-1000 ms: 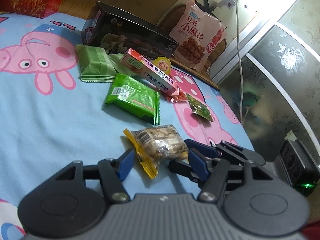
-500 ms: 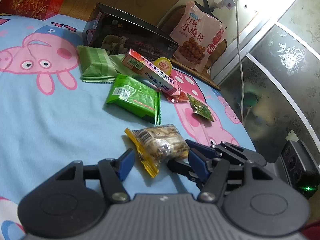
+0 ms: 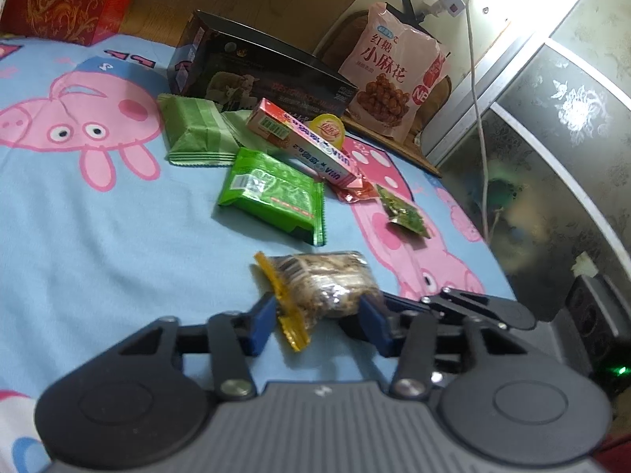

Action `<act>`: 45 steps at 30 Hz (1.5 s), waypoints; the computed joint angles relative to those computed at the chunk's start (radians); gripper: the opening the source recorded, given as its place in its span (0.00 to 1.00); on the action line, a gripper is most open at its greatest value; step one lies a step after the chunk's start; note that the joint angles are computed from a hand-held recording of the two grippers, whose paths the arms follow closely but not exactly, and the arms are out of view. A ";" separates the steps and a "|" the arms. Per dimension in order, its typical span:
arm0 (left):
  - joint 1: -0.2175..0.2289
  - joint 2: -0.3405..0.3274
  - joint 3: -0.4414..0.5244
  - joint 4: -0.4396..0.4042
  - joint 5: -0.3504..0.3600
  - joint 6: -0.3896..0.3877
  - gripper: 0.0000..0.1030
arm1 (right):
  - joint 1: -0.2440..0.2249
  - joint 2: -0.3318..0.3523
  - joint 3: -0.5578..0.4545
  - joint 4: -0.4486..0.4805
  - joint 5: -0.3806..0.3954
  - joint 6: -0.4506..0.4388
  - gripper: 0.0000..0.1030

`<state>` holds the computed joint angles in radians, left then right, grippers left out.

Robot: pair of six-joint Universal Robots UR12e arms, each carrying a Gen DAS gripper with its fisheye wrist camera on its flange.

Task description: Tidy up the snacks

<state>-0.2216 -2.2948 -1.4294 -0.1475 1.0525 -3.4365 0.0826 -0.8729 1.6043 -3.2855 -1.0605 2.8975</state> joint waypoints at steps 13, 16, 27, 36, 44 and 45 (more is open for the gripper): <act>0.011 0.006 -0.010 0.088 -0.037 -0.008 0.41 | -0.015 -0.005 -0.003 -0.035 0.090 0.073 0.21; 0.011 0.000 0.013 0.082 -0.027 0.005 0.41 | -0.018 0.006 -0.024 -0.042 0.103 0.098 0.21; 0.009 -0.100 0.255 0.068 0.021 0.000 0.41 | -0.020 0.095 -0.220 -0.080 0.070 0.165 0.21; -0.002 -0.240 0.538 -0.020 0.151 -0.055 0.42 | -0.016 0.225 -0.529 0.094 0.049 0.252 0.24; 0.001 -0.234 0.496 0.031 0.163 -0.067 0.45 | -0.041 0.217 -0.509 0.073 0.038 0.327 0.40; 0.002 -0.227 0.477 0.042 0.150 -0.067 0.45 | -0.049 0.205 -0.483 0.048 0.033 0.338 0.41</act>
<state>-0.2198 -2.5214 -0.9522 -0.1052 1.2023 -3.5033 0.0335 -0.6681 1.1217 -3.2370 -1.0271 3.2357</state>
